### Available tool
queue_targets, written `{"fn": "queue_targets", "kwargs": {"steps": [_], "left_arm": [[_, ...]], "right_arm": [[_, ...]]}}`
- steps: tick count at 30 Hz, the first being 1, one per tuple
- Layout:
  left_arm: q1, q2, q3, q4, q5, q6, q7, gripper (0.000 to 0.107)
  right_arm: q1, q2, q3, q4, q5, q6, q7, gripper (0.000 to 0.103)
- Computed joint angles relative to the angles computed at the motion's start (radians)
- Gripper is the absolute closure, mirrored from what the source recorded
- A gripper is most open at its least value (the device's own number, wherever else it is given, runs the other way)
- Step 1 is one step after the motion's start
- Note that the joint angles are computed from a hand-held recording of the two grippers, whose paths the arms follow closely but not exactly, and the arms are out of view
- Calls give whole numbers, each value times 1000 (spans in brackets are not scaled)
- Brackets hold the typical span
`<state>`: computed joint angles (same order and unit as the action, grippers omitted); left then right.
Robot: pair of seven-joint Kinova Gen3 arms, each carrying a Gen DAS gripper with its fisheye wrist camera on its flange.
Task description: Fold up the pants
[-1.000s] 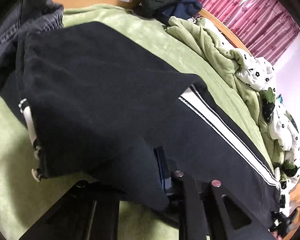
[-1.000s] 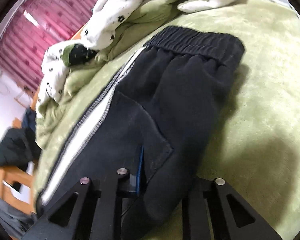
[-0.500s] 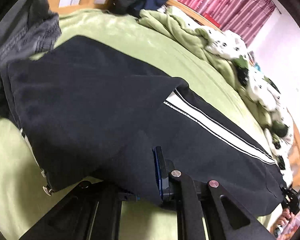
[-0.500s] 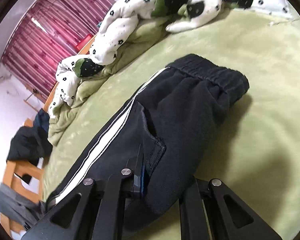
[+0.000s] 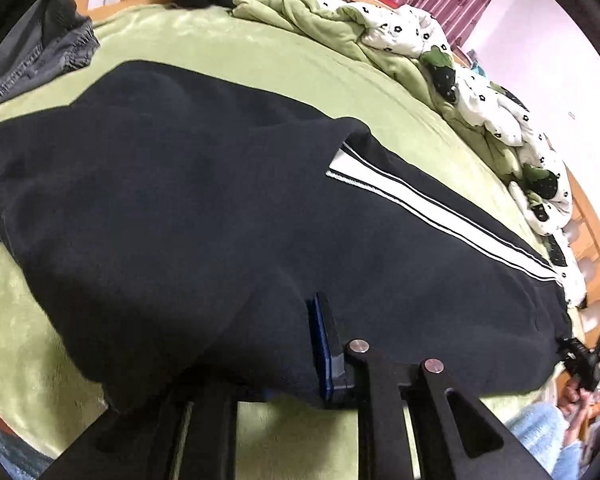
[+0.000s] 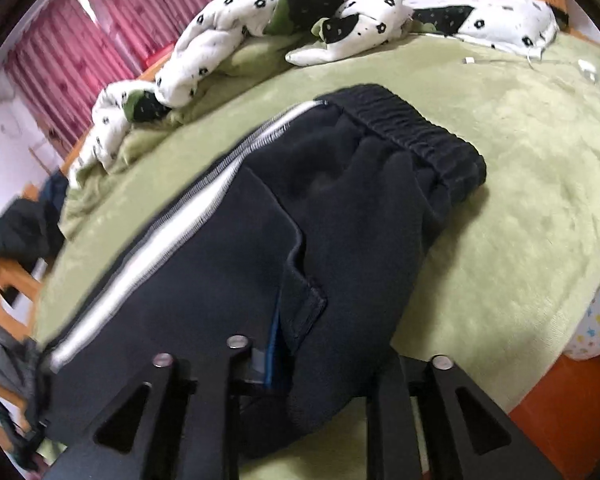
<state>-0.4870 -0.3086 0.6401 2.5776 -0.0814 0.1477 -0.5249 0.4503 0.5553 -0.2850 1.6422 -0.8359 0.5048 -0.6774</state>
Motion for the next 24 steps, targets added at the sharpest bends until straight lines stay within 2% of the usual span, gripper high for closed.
{"fn": "queue_targets", "kwargs": {"steps": [1, 2, 3, 4, 6, 7, 9, 10, 12, 13, 14, 15, 17, 19, 20, 22, 23, 24], "left_arm": [[46, -1, -39, -6, 16, 25, -40, 83], [83, 12, -69, -25, 16, 51, -66, 73], [108, 10, -81, -37, 3, 83, -76, 64], [126, -4, -74, -49, -20, 123, -70, 60], [114, -30, -5, -72, -84, 193, -9, 48], [100, -41, 42, -84, -117, 226, 32, 47], [75, -57, 123, -103, -168, 277, 109, 46], [81, -66, 140, -108, -173, 294, 130, 46], [110, -84, 120, -110, -167, 316, 141, 46], [119, -92, 121, -114, -174, 336, 162, 46], [125, -98, 112, -116, -183, 347, 171, 46], [123, -108, 116, -118, -193, 358, 188, 46], [117, -128, 118, -126, -208, 378, 219, 46], [163, -183, 73, -110, -199, 392, 225, 46], [170, -207, 66, -107, -189, 402, 217, 46], [160, -232, 90, -116, -197, 440, 226, 46], [173, -254, 85, -113, -190, 458, 215, 46], [189, -265, 75, -113, -182, 471, 201, 46]], "right_arm": [[-17, -14, 15, 25, 5, -35, 8, 54], [-15, -34, 18, 56, -7, -76, 33, 38], [3, -42, 3, 78, -34, -111, 64, 35], [40, -46, -26, 91, -75, -130, 90, 35], [125, -13, -102, 73, -125, -120, 92, 29], [148, 15, -117, 44, -126, -90, 69, 29], [140, 69, -93, -27, -121, -21, -11, 29], [121, 100, -67, -73, -122, 16, -51, 28], [87, 128, -33, -125, -123, 44, -103, 27], [66, 138, -14, -151, -122, 45, -140, 30], [40, 140, 11, -171, -129, 41, -160, 51], [17, 136, 34, -177, -140, 20, -164, 60], [26, 134, 24, -200, -174, 7, -124, 60], [59, 141, -6, -218, -206, 33, -112, 59], [49, 139, 2, -215, -198, 24, -130, 55], [-27, 121, 73, -186, -132, -41, -156, 46], [-74, 111, 119, -173, -92, -69, -172, 45], [-113, 99, 166, -160, -51, -80, -171, 38]]}}
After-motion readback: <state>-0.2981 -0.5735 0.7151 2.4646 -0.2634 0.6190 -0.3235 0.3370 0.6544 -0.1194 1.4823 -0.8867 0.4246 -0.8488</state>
